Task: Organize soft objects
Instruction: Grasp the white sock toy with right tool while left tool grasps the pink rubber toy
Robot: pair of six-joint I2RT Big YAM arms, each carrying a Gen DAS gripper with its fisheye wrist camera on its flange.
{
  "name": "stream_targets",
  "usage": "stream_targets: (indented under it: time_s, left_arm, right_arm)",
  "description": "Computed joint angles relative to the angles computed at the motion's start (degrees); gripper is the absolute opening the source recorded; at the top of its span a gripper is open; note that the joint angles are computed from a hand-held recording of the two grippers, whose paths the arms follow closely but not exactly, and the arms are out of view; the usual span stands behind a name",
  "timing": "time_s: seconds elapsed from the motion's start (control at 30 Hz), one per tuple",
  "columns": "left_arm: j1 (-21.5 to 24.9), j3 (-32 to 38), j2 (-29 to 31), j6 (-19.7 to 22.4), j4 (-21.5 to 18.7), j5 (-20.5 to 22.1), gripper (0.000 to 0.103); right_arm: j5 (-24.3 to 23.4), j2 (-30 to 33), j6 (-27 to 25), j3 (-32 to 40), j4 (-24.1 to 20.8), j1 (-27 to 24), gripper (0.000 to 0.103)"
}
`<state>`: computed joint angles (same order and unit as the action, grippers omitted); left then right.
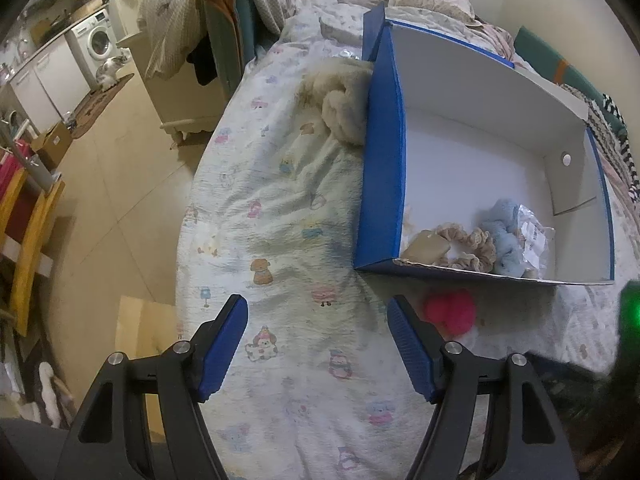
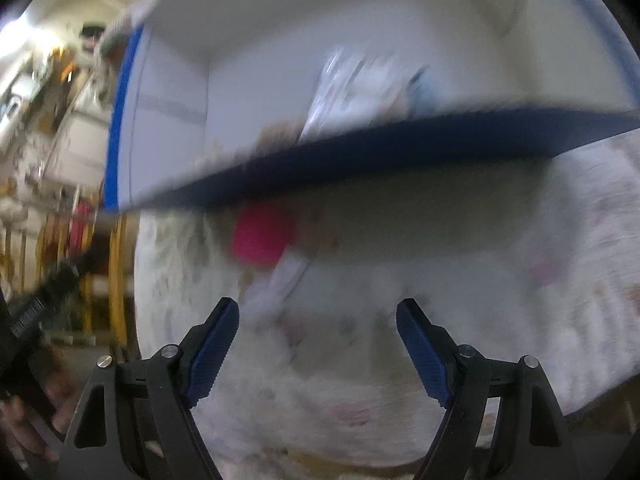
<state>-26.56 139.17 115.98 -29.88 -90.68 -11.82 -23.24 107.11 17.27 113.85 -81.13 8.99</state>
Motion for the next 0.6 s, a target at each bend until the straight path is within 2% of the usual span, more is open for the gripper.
stream_targets:
  time_s: [0.17, 0.23, 0.33, 0.4, 0.47, 0.6]
  left_arm:
    - [0.1, 0.4, 0.6, 0.1, -0.5, 0.0, 0.07]
    - [0.1, 0.2, 0.7, 0.4, -0.6, 0.0, 0.07]
    - [0.1, -0.3, 0.7, 0.7, -0.6, -0.1, 0.07]
    - [0.0, -0.6, 0.8, 0.9, -0.7, -0.2, 0.07]
    - [0.0, -0.7, 1.0, 1.1, -0.7, 0.2, 0.07]
    - [-0.9, 0.4, 2.2, 2.3, -0.6, 2.1, 0.07]
  right_arm:
    - [2.8, 3.9, -3.4, 3.9, -2.7, 4.0, 0.083]
    - [5.2, 5.4, -4.5, 5.6, -3.3, 5.2, 0.078]
    - [8.3, 6.2, -5.4, 6.3, -3.0, 6.2, 0.061]
    - [7.7, 5.7, -5.7, 5.6, -2.4, 5.8, 0.036]
    - [5.8, 4.7, -5.5, 4.5, -1.8, 5.2, 0.03]
    - [5.3, 2.2, -5.5, 2.1, -0.8, 3.4, 0.028]
